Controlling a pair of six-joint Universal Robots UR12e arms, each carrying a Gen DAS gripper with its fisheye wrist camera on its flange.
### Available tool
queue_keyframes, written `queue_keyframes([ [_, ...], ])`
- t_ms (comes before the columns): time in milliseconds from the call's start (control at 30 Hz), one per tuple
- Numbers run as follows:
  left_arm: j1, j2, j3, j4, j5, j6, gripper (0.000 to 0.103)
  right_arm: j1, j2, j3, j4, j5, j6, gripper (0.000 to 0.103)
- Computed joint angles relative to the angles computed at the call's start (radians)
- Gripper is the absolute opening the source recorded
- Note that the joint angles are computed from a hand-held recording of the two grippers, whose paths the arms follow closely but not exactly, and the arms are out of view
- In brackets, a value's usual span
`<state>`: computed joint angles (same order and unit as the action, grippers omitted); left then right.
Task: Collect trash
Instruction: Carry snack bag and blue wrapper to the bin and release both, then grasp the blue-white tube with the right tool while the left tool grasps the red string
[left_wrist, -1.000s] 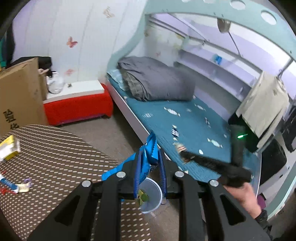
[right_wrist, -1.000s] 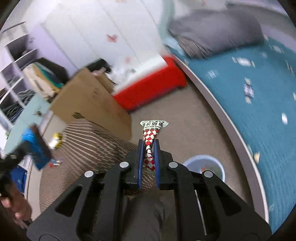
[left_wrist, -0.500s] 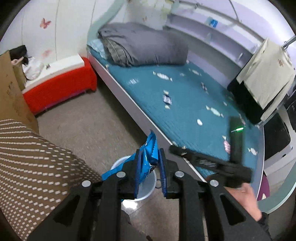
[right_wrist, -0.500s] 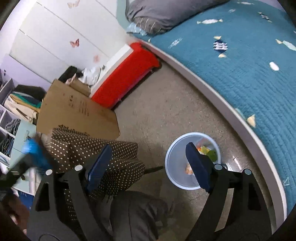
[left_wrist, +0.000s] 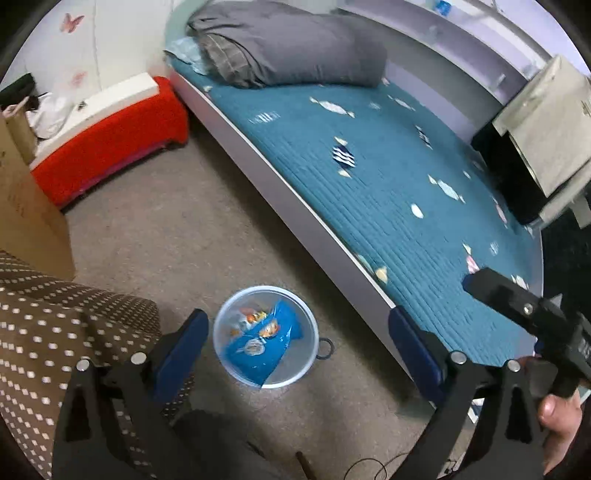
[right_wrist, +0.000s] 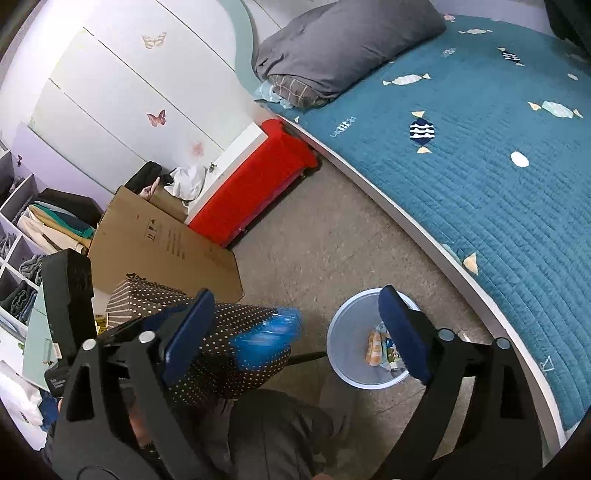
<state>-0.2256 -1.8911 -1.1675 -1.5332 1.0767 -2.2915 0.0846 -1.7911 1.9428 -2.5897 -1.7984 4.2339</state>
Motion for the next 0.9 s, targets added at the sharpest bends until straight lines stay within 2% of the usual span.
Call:
queue_keyframes([
  [67,0.005,-0.008,0.026,-0.034,0.018,-0.006,0.096,0.008,0.006,-0.009,-0.003,-0.007,-0.004,0.092],
  [167,0.022,-0.001,0.031,-0.022,0.001,-0.017,0.096,0.018,0.022,-0.032,0.004,-0.013,-0.018,0.093],
  [367,0.091,0.049,0.004,0.070,-0.090,-0.039,0.096,0.054,0.082,-0.115,0.007,-0.029,-0.077,0.096],
  [433,0.122,0.077,-0.037,0.179,-0.117,-0.086,0.096,0.068,0.113,-0.156,-0.014,-0.012,-0.122,0.096],
  [500,0.149,0.106,-0.091,0.339,-0.111,-0.152,0.096,0.080,0.145,-0.195,-0.032,0.021,-0.178,0.096],
  [633,0.200,0.137,-0.156,0.551,-0.091,-0.235,0.096,0.114,0.230,-0.312,-0.003,0.067,-0.285,0.096],
  [700,0.230,0.139,-0.163,0.596,-0.085,-0.255,0.096,0.131,0.275,-0.374,0.021,0.095,-0.332,0.096],
  [800,0.264,0.134,-0.161,0.622,-0.046,-0.279,0.096,0.161,0.349,-0.474,0.066,0.118,-0.422,0.096],
  [900,0.306,0.126,-0.161,0.651,-0.012,-0.308,0.096,0.183,0.415,-0.558,0.075,0.161,-0.472,0.096],
])
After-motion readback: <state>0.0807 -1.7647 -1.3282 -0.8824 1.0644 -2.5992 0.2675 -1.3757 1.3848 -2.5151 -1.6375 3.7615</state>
